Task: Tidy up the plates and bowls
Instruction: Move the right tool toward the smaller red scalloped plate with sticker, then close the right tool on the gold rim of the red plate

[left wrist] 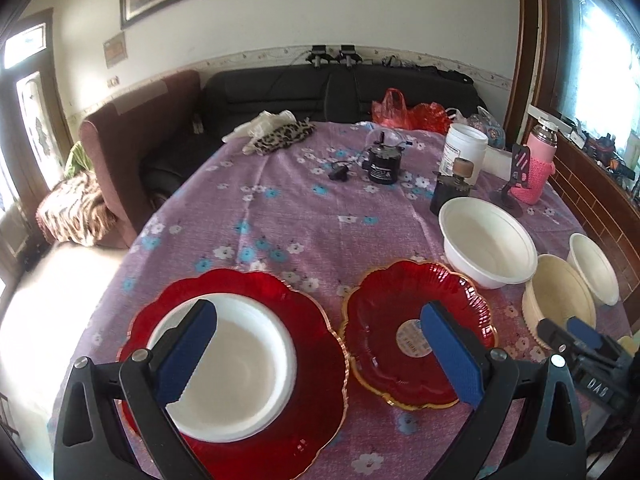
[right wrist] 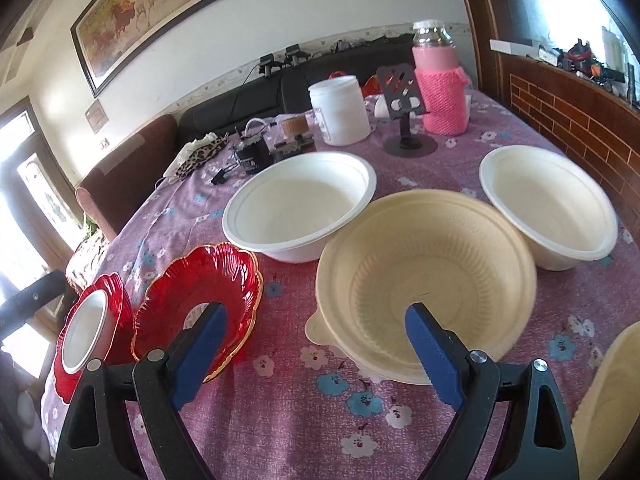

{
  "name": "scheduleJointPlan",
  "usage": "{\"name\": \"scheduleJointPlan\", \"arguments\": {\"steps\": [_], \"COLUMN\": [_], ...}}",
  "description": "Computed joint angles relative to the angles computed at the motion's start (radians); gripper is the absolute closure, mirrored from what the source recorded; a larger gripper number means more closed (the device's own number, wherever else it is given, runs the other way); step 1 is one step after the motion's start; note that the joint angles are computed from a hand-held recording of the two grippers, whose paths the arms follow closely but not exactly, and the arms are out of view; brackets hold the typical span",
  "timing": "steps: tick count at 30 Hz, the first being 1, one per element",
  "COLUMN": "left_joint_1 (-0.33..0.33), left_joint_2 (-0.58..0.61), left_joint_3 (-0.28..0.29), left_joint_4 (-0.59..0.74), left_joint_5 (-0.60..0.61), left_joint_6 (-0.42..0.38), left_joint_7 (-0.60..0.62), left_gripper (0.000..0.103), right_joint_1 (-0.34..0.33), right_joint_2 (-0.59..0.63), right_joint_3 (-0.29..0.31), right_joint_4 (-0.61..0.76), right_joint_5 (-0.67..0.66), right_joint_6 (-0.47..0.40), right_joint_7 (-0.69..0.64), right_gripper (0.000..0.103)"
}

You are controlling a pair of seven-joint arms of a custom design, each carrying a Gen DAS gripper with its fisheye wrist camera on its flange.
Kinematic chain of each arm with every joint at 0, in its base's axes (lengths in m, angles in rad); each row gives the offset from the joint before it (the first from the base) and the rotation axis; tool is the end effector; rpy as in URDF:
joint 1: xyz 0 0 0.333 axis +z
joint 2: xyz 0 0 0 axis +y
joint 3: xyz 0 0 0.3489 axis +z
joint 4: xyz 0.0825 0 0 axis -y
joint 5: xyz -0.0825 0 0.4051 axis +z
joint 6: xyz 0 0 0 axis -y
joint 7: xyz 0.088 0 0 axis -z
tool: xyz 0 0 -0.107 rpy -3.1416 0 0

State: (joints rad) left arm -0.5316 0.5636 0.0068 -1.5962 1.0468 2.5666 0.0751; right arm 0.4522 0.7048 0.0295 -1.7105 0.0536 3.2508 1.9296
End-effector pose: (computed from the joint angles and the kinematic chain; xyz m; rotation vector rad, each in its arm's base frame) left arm 0.6484 -0.3921 0.3574 -1.8651 1.5655 -0.6586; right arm 0.6762 0.3424 0.2907 -1.6889 1.6041 -0.3322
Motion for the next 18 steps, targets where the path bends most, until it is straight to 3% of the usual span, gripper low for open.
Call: {"name": "scheduleJointPlan", "arguments": {"steps": [3,6,9,14,18], "left_joint_1": [0.048,0.091,0.114,0.099,0.104], "left_joint_2": [0.062,0.138,0.216,0.308,0.392], "left_joint_3": [-0.041,-0.087,-0.115,-0.093,-0.096], "left_joint_4": [0.083,0.199,0.321,0.461,0.589], "left_joint_5": [-0.107,-0.256,-0.378,-0.49,-0.605], "left_joint_6": [0.028,0.009,-0.048,-0.117,-0.2], "left_joint_7": [0.14,0.326,0.469,0.587,0.691], "left_gripper": [0.001,0.001,0.001,0.001,0.001], "right_joint_1": [-0.107,-0.086,-0.117,-0.061,-0.123], "right_joint_2": [0.043,0.067,0.086,0.068,0.041], "right_joint_3": [0.142,0.134,0.185,0.113,0.19], "right_joint_4": [0.063,0.105,0.128,0.108,0.065], "right_joint_5": [-0.019,-0.013,-0.008,0.007,0.023], "right_joint_6": [-0.058,-0.095,-0.105,-0.077,-0.062], "right_joint_7": [-0.043,-0.051,-0.091,-0.077,-0.084], "right_gripper": [0.01,0.009,0.009,0.009,0.009]}}
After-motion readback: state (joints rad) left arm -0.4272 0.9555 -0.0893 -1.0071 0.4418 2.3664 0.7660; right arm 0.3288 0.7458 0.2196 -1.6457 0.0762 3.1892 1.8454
